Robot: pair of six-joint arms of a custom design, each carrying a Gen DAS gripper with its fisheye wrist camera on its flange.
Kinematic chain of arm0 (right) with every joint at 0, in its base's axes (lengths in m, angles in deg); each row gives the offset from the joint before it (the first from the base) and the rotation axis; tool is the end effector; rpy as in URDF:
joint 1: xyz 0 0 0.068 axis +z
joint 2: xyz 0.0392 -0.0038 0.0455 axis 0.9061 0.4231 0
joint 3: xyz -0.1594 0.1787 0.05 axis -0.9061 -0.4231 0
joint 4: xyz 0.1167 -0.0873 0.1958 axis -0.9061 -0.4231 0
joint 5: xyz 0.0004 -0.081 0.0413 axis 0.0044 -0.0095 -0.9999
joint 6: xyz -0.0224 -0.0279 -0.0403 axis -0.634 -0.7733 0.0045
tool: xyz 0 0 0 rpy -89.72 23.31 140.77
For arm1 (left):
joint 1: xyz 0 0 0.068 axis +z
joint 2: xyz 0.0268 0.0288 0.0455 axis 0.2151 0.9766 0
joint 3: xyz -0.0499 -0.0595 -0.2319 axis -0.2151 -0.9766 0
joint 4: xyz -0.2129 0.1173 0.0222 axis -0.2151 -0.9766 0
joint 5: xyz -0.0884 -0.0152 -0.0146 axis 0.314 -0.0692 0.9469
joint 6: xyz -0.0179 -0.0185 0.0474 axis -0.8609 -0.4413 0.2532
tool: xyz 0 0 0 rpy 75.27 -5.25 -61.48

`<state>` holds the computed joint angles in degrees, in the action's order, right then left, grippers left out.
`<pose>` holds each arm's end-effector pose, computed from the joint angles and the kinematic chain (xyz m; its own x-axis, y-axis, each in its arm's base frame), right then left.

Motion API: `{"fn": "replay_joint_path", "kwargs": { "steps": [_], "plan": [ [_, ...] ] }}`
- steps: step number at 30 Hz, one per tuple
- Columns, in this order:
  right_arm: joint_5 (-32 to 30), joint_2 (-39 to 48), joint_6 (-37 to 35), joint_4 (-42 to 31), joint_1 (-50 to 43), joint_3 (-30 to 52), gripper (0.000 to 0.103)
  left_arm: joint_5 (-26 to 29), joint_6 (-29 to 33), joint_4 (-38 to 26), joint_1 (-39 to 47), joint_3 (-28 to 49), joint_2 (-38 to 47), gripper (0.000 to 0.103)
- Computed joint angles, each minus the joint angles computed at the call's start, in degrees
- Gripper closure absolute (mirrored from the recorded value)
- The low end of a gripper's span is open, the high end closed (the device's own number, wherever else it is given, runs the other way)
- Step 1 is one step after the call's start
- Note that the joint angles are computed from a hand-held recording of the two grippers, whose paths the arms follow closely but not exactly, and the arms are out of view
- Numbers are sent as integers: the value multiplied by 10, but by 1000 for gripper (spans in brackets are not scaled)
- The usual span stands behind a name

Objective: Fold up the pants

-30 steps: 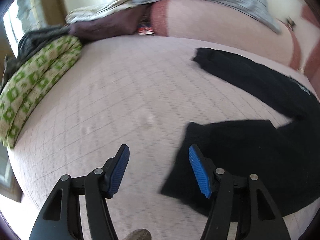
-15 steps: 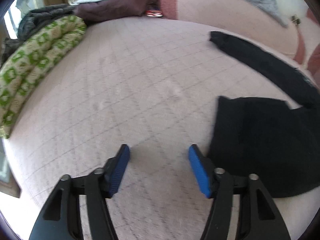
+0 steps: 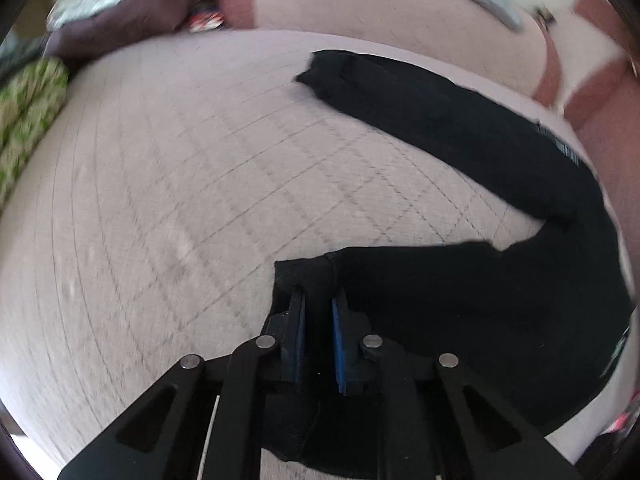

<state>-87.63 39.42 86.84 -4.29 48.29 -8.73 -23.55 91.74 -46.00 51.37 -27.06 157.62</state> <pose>0.1689 -0.0360 0.2488 -0.6994 0.5315 -0.4779 0.2810 0.8193 0.4998 0.1872 0.1399 0.1990 -0.8643 -0.2936 -0.4083 -0.2740 0.9557 -0.1072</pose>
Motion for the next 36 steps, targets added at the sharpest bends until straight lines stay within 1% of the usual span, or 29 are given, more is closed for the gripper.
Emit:
{"fn": "replay_joint_path", "kwargs": {
  "steps": [2, 3, 4, 6, 7, 8, 9, 10, 12, 14, 15, 16, 17, 18, 19, 20, 21, 22, 23, 26, 28, 29, 30, 31, 32, 33, 34, 35, 36],
  "plan": [
    [8, 4, -11, -11, -41, 4, 11, 36, 13, -28, 52, 24, 15, 92],
    [8, 11, -10, -11, -53, 5, 10, 56, 11, -29, 62, 5, -5, 90],
    [1, 18, -10, -9, -68, 4, 10, 82, 20, -40, 84, 4, -8, 89],
    [-14, 25, -10, -6, -84, 4, 10, 107, 34, -53, 111, -6, -23, 87],
    [-8, 22, -8, -6, -74, 4, 10, 117, 41, -59, 123, -7, -33, 87],
    [1, 15, -12, -6, -62, 4, 11, 121, 78, -76, 164, -12, -46, 87],
    [16, 4, -12, -5, -42, 6, 10, 140, 86, -71, 177, -21, -63, 87],
    [41, -11, -12, -4, -15, 8, 11, 145, 87, -71, 187, -22, -80, 87],
    [132, -57, -4, -1, 61, 15, 11, 162, 90, -66, 207, -23, -105, 86],
    [315, -127, 1, -1, 188, 21, 11, 177, 86, -57, 225, -22, -128, 78],
    [408, -156, -2, 6, 257, 20, 7, 175, 83, -50, 231, -25, -140, 67],
    [461, -192, -28, 29, 303, 11, 0, 162, 71, -42, 225, -25, -147, 59],
    [450, -205, -50, 39, 321, 22, 0, 154, 61, -41, 214, -19, -143, 57],
    [408, -189, -62, 33, 309, 41, 0, 163, 66, -56, 215, 1, -131, 55],
    [334, -150, -85, 13, 273, 73, 0, 161, 64, -66, 200, 20, -118, 51],
    [228, -90, -119, -11, 218, 114, 0, 147, 55, -64, 174, 36, -108, 48],
    [181, -56, -139, -19, 193, 132, 0, 122, 37, -51, 138, 46, -98, 43],
    [160, -18, -156, -25, 181, 152, 0, 103, 34, -42, 115, 56, -88, 42],
    [152, 41, -174, -33, 171, 182, 0, 78, 17, -32, 84, 56, -86, 42],
    [116, 183, -213, -35, 149, 250, 3, 32, -13, -4, -4, 129, 17, 39],
    [137, 284, -245, -23, 161, 302, 8, 8, -37, 14, -48, 190, 111, 39],
    [151, 332, -262, -12, 169, 326, 9, -8, -57, 22, -69, 221, 154, 39],
    [162, 379, -272, -2, 177, 353, 9, -18, -75, 20, -88, 274, 218, 40],
    [165, 422, -273, 4, 182, 380, 10, -16, -81, 14, -95, 312, 259, 40],
    [160, 475, -268, 3, 187, 421, 10, -14, -93, 7, -104, 362, 310, 40],
    [144, 535, -265, -4, 185, 474, 11, -13, -98, 8, -108, 386, 336, 40],
    [134, 579, -261, -17, 188, 523, 11, -19, -106, 7, -117, 429, 376, 40],
    [121, 642, -261, -39, 191, 594, 11, -24, -110, 7, -123, 461, 406, 40],
    [117, 684, -264, -57, 194, 645, 12, -30, -113, 7, -129, 503, 444, 40]
  ]
}}
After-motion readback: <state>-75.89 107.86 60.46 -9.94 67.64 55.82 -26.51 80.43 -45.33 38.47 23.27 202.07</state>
